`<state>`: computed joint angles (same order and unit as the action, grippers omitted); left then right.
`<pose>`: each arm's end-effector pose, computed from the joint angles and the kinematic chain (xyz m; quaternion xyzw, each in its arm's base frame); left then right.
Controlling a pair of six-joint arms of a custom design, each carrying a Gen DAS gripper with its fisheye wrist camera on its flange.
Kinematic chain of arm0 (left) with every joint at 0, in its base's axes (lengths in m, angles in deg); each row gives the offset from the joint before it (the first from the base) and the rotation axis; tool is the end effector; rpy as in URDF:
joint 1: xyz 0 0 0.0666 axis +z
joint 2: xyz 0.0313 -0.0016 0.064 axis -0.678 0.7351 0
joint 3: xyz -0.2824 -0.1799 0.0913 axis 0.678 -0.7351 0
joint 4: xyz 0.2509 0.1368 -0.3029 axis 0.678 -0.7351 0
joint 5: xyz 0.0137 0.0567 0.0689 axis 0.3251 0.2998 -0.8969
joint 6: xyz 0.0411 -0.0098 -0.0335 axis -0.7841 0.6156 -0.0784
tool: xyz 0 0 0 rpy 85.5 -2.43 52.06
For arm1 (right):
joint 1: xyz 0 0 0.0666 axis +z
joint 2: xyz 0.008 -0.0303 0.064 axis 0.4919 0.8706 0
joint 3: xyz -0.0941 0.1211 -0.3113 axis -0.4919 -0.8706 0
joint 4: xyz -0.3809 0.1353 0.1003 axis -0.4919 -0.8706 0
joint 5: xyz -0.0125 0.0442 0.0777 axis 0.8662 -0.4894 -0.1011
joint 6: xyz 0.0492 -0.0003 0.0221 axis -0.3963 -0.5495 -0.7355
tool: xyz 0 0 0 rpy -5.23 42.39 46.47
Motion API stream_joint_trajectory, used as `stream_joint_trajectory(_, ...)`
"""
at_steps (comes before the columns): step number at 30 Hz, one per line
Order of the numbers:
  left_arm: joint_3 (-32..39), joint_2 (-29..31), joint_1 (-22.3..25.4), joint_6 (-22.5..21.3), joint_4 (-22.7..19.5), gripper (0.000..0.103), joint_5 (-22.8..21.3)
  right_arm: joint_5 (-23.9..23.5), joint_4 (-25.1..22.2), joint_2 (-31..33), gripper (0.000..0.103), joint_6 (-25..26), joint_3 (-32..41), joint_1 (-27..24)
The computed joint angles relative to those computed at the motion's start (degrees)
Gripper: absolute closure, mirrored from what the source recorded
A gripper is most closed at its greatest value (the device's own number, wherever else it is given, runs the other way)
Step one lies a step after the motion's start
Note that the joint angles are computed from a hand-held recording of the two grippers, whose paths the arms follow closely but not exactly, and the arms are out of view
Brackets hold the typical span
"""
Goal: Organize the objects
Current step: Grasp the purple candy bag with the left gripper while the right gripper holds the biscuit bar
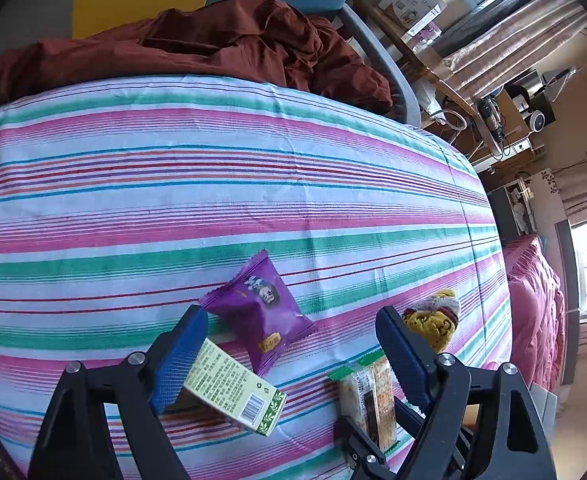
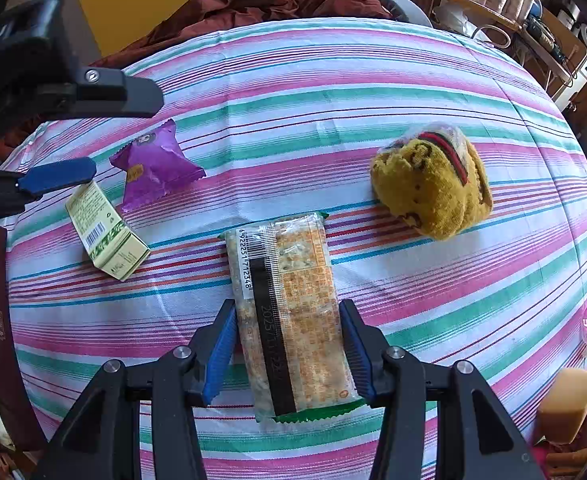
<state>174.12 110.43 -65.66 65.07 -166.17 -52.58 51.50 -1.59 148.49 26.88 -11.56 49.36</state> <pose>0.5845 -0.2658 0.4191 0.2319 0.9371 -0.2511 0.0709 0.3894 0.1343 0.4050 0.2561 0.9572 -0.0041 0.1348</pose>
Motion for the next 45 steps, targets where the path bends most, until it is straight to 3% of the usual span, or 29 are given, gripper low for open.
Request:
stream_joint_trajectory(5,4.65,4.18,-2.06,-0.11,-3.50,0.021,-3.64,0.02,-0.42,-1.48,0.052,-0.14,-1.08,-0.54)
stream_joint_trajectory(9,2.12,2.71,-3.55,-3.38,-1.87,0.037,-6.90,-0.02,-0.56,-2.56,0.052,0.39,-1.88,-0.84)
stream_joint_trajectory(10,0.55,2.02,-3.91,-4.41,-1.19,0.044,-8.26,-0.04,-0.60,-2.80,0.052,0.54,-2.06,-0.93)
stream_joint_trajectory(16,-11.92,-5.62,-6.01,-13.43,7.76,0.047,-15.23,-0.62,-0.69,-4.63,0.052,1.29,-3.65,-1.90)
stream_joint_trajectory(18,-14.51,-7.26,-6.05,-13.95,10.36,0.061,-17.59,-0.74,-0.67,-5.31,0.052,1.51,-4.24,-2.27)
stream_joint_trajectory(22,-16.05,-8.64,-5.38,-15.53,11.33,0.064,-16.70,-0.41,-1.10,-6.09,0.052,2.71,-5.02,-2.76)
stream_joint_trajectory(28,-19.14,-14.17,-2.62,-14.54,15.68,0.064,-9.58,0.15,-1.23,-7.73,0.052,4.71,-6.46,-3.62)
stream_joint_trajectory(34,-23.38,-20.97,1.03,-12.79,18.11,0.064,-6.30,0.69,-1.52,-9.68,0.052,6.25,-7.98,-4.42)
stream_joint_trajectory(41,-38.60,-33.69,6.61,-14.79,20.29,0.064,-5.75,0.81,-1.82,-12.54,0.050,7.68,-10.07,-5.60)
stream_joint_trajectory(45,-48.94,-40.90,7.55,-19.04,19.85,0.064,-7.77,0.61,-2.08,-14.36,0.050,8.36,-11.28,-6.54)
